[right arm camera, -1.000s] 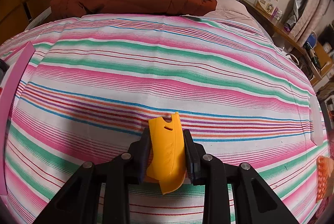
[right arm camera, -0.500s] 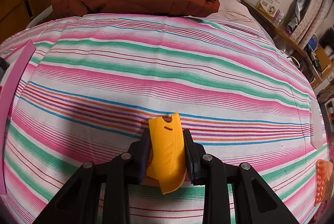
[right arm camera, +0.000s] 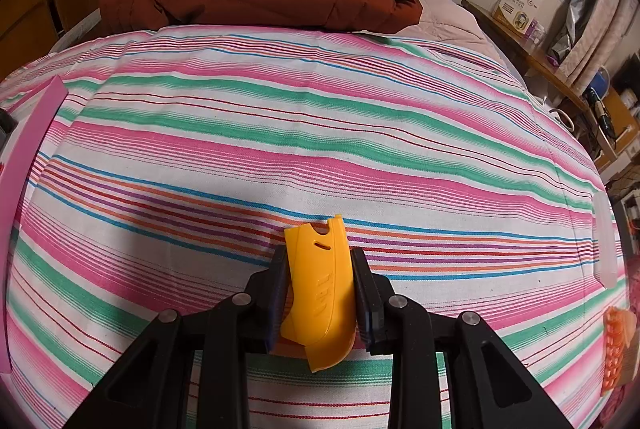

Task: Organize rigid objects
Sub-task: 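Carry the green bottle to the tray and release it with the left gripper, then carry the yellow piece to the tray and release it with the right gripper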

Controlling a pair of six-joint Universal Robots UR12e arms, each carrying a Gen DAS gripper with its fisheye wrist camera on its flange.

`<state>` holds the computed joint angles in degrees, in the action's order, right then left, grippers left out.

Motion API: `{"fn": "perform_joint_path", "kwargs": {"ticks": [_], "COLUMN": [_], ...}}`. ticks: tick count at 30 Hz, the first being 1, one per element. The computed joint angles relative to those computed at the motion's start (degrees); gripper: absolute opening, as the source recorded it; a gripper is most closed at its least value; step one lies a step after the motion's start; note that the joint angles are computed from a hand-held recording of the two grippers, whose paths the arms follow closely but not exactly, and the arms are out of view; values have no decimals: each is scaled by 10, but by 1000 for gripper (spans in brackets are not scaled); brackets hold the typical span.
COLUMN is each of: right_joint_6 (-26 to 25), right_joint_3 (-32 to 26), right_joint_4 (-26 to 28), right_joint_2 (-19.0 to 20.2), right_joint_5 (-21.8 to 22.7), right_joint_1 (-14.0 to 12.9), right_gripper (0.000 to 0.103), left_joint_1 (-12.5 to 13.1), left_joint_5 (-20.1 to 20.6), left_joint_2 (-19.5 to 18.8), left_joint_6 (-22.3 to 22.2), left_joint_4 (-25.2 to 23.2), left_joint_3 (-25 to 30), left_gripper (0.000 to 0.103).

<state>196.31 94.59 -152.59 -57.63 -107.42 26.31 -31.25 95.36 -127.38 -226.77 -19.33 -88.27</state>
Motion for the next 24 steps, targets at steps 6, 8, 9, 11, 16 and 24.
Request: {"fn": "perform_joint_path", "kwargs": {"ticks": [6,8,9,11,16,24], "right_joint_6": [-1,0,0,1,3,-9], "right_joint_3": [0,0,0,0,3,11], "right_joint_4": [1,1,1,0,-4,-24], "right_joint_2": [0,0,0,0,-2,-7], "right_joint_5": [1,1,1,1,19,103], "right_joint_1": [0,0,0,0,-1,-7], "right_gripper": [30,30,30,30,30,30], "left_joint_1": [-14,-22,-24,-31,-41,-50], "left_joint_5": [63,94,102,127,165,225], "left_joint_2": [15,21,25,33,51,76], "left_joint_6": [19,33,35,38,31,0], "left_joint_4": [16,10,17,24,8,-19], "left_joint_3": [-18,-23,-30,-43,-67,-95], "left_gripper": [58,57,57,57,57,57]}}
